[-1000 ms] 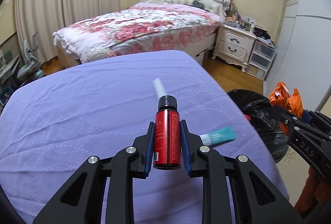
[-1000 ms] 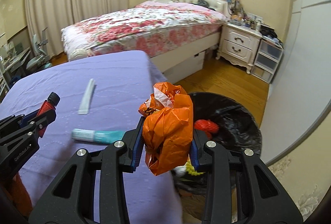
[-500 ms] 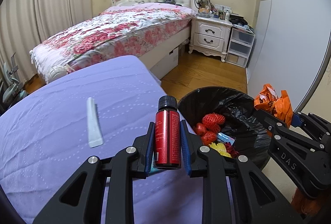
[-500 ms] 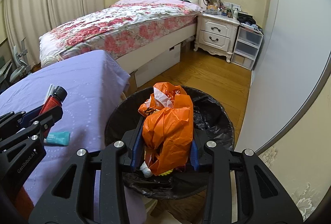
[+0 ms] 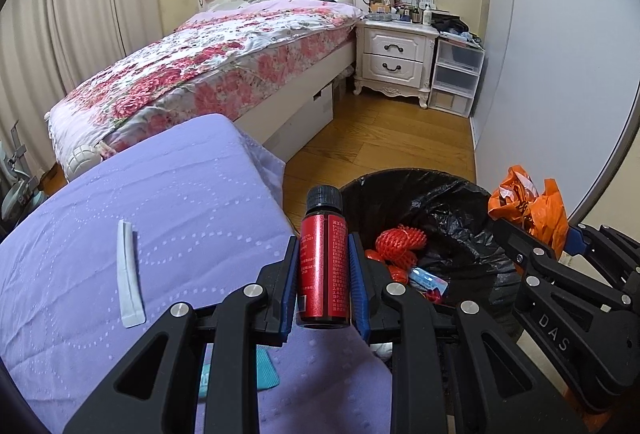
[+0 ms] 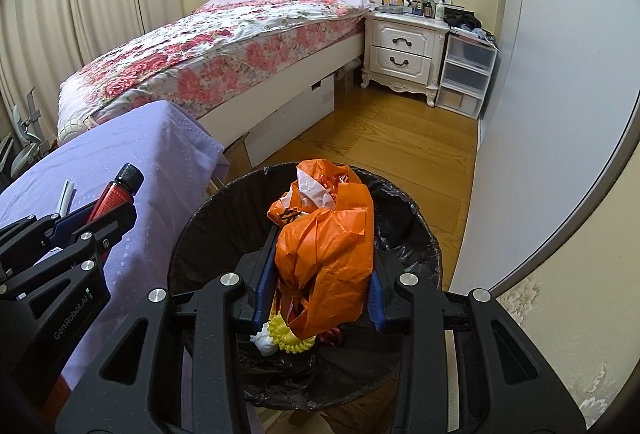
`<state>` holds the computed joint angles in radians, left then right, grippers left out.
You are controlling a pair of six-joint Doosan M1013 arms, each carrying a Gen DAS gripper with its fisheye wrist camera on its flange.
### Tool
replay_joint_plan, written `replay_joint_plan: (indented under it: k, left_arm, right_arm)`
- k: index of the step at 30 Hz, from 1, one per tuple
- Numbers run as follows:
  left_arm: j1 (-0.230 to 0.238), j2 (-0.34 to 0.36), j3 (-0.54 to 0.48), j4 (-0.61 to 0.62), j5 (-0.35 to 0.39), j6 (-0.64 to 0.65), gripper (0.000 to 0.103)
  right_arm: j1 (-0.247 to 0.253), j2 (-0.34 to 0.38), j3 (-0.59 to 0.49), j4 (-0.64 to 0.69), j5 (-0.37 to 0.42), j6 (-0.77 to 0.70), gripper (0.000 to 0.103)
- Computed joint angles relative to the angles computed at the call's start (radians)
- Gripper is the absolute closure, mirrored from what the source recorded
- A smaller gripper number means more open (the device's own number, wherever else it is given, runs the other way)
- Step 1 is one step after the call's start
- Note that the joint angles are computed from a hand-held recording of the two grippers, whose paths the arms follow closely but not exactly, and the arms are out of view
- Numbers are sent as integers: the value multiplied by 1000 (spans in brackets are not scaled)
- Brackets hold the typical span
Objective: Collect trash
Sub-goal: 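Carry the red bottle and orange bag over the bin and open both tools, then move both tools back over the table toward the teal tube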
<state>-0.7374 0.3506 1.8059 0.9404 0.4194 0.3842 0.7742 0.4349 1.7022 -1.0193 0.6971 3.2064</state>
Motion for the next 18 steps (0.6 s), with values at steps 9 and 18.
replay_joint_plan:
  k: [9, 18]
  left_arm:
    - [-5, 12, -10, 18, 17, -13, 48]
    - [0, -18, 20, 74, 24, -77, 38]
  right_arm:
    - [-8, 6, 0, -2, 19, 6, 51]
    - [-1, -1, 2, -1, 26, 6, 51]
